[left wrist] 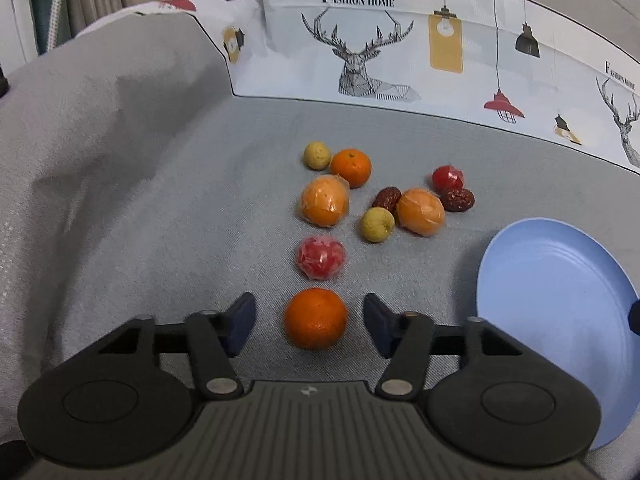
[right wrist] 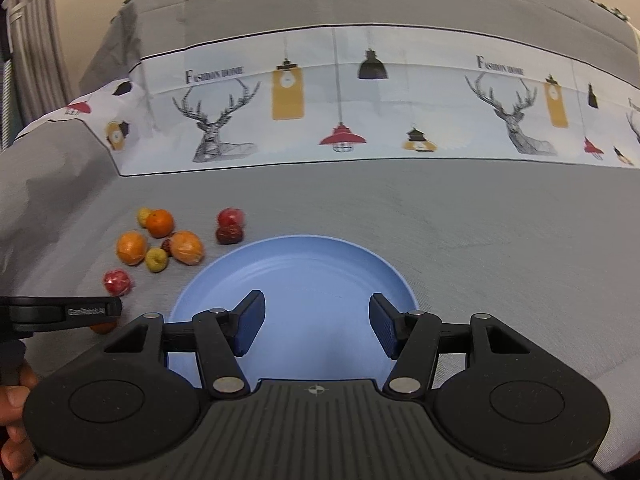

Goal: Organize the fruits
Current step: 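Grasp the mandarin orange with the left tool while the right tool grasps a bagged orange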

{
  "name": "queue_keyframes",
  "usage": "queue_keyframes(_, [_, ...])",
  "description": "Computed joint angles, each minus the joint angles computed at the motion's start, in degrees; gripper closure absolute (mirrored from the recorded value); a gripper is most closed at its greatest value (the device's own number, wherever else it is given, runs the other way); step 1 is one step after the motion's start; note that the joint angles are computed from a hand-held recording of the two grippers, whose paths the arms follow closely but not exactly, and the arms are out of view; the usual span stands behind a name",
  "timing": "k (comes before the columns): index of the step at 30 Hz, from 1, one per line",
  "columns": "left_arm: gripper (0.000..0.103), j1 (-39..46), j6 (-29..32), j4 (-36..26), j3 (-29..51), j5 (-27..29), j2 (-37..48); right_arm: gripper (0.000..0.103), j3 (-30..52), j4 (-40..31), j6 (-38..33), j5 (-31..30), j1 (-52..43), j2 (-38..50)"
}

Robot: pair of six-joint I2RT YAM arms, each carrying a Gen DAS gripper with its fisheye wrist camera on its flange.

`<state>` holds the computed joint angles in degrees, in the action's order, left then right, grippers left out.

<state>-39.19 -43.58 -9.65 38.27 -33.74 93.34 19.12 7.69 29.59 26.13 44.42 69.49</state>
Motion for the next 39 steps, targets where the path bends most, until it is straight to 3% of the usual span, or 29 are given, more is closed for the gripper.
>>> queue_keyframes(2, [0.059,0.1,0.21,0.4,-0.24,0.62,-0.01,0.044,0.21,1.43,-1.02,-0.79,0.23,0.37])
queue_keyframes(3, [0.064,0.23,0.48,0.72,-0.29,1.04,0.1,0.05,0.31,2.28,-1.51,-0.99,0.55,0.71])
queue_keyframes(4, [0.064,0.25,0.53,0.92,-0.37,1.11,0.22,0.057,0.54,3.04,-2.18,-1.39,0.63,1.08])
queue_keyframes(7, [0.066,0.22,-0.99,2.24,-1.61,-0.25,-1.05,0.063,1.57,5.65,-3.81,-4.28,-0.51,2.81])
queue_keyframes(11, [0.067,-0.18,0.02,6.14,-3.79,-2.08,-3.74,0.063,5.74,8.33,-4.07,-7.34,-2.99,8.84])
queue_keyframes(17, [0.066,1.47,-0.24,5.8,-2.52,2.37,-0.69,0.061,16.42,9.79,-5.58,-15.66,-6.43,21.0])
queue_keyframes(20, [0.066,1.94,-0.38,6.33,-2.95,2.74,-1.04,0.055,22.31,9.33,-7.91,-16.86,-6.14,27.19])
queue_keyframes(30, [0.066,2.14,0.19,6.84,-3.08,2.88,-0.6,0.049,41.79,0.28,-11.6,-21.92,-7.17,45.67])
queue_keyframes(32, [0.066,2.12,0.2,6.83,-3.1,2.85,-0.6,0.05,42.24,-0.36,-11.33,-22.06,-6.89,45.83])
queue_keyframes(34, [0.066,2.26,0.16,6.66,-2.9,3.0,-0.65,0.067,42.05,-0.3,-11.87,-22.92,-6.52,45.57])
queue_keyframes(39, [0.066,2.0,0.71,7.35,-3.6,3.11,-1.67,0.068,39.35,1.31,-12.28,-22.03,-6.19,42.51])
